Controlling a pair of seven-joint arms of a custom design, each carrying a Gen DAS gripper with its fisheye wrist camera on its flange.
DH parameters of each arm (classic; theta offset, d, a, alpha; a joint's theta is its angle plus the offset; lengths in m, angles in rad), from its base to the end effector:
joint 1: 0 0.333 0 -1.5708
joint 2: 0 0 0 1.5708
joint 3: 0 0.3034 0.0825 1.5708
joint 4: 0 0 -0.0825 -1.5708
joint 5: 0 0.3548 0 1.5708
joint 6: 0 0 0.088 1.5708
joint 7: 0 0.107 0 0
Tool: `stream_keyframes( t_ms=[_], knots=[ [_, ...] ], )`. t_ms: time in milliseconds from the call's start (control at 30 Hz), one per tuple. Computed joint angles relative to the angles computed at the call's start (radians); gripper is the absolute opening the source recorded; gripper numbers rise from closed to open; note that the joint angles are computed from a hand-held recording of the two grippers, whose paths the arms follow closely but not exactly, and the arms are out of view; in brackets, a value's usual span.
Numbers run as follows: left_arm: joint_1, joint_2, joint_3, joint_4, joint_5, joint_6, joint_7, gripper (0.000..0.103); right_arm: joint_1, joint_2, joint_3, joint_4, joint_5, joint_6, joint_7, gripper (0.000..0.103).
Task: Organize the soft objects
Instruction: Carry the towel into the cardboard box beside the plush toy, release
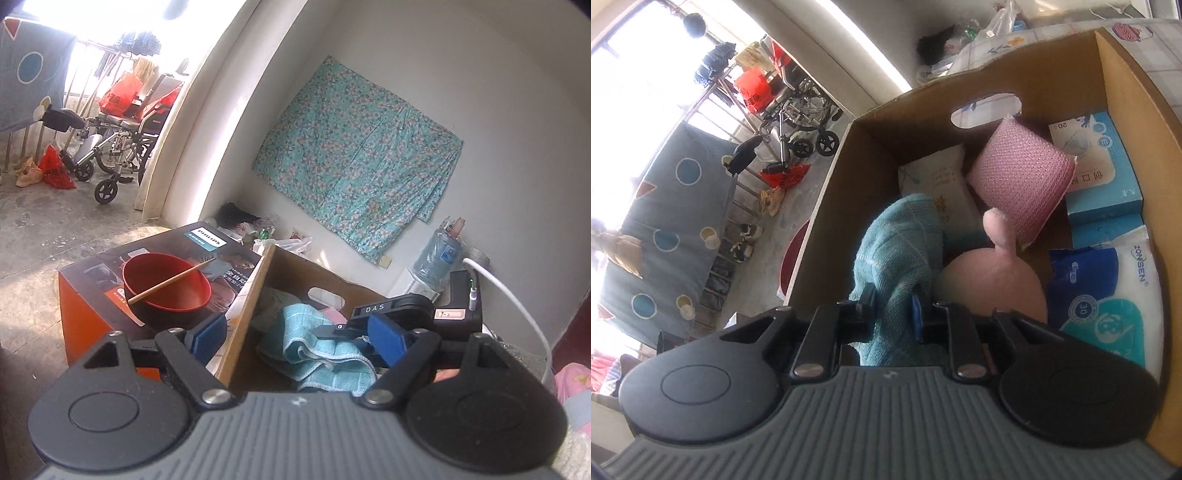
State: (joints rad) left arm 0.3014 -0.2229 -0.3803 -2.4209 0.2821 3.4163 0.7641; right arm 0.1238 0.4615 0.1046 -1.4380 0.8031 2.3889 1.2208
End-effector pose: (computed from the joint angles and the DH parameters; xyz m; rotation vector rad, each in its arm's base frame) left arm 0.4759 -0.0822 0.5370 -1.8418 1.2781 -1.3379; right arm 0.6836 0.1505 0.4826 -1.6935 1.5523 0.1647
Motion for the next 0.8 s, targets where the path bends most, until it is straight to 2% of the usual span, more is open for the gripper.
stream_keyframes(
  t_ms=[67,133,233,300,433,533,667,800],
  knots=[
    [-0.064,0.01,0.074,0.004,0.036,-0.005,-0.022,0.084,0.028,0.0,-0.004,0.002,-0.062,-0.007,-0.03,0.02],
    [-0.087,0.016,0.105,-0.002,0.052,0.008,-0.036,0.084,0.034,0.018,-0.003,0.029,-0.09,-0.068,-0.031,0.02],
    [-0.086,0.023,0.11,-0.007,0.047,0.023,-0.032,0.084,0.048,0.05,-0.006,0.06,-0.11,-0.114,0.014,0.021],
    [-0.098,0.021,0.128,-0.01,0.05,0.022,-0.033,0.084,0.036,0.045,-0.008,0.036,-0.102,-0.132,0.021,0.021],
    [-0.106,0.013,0.142,-0.015,0.057,0.017,-0.037,0.084,0.013,0.104,0.001,0.097,-0.077,-0.225,0.072,0.021],
    [-0.111,0.012,0.15,-0.017,0.066,0.016,-0.043,0.084,-0.014,0.128,0.017,0.128,-0.03,-0.255,0.066,0.028],
    [-0.164,0.018,0.21,-0.008,0.118,0.008,-0.075,0.084,-0.052,0.083,0.034,0.077,0.058,-0.239,0.02,0.048],
    [-0.188,0.029,0.233,0.007,0.159,0.006,-0.091,0.085,-0.084,0.01,0.036,-0.008,0.161,-0.199,-0.06,0.052]
  ],
)
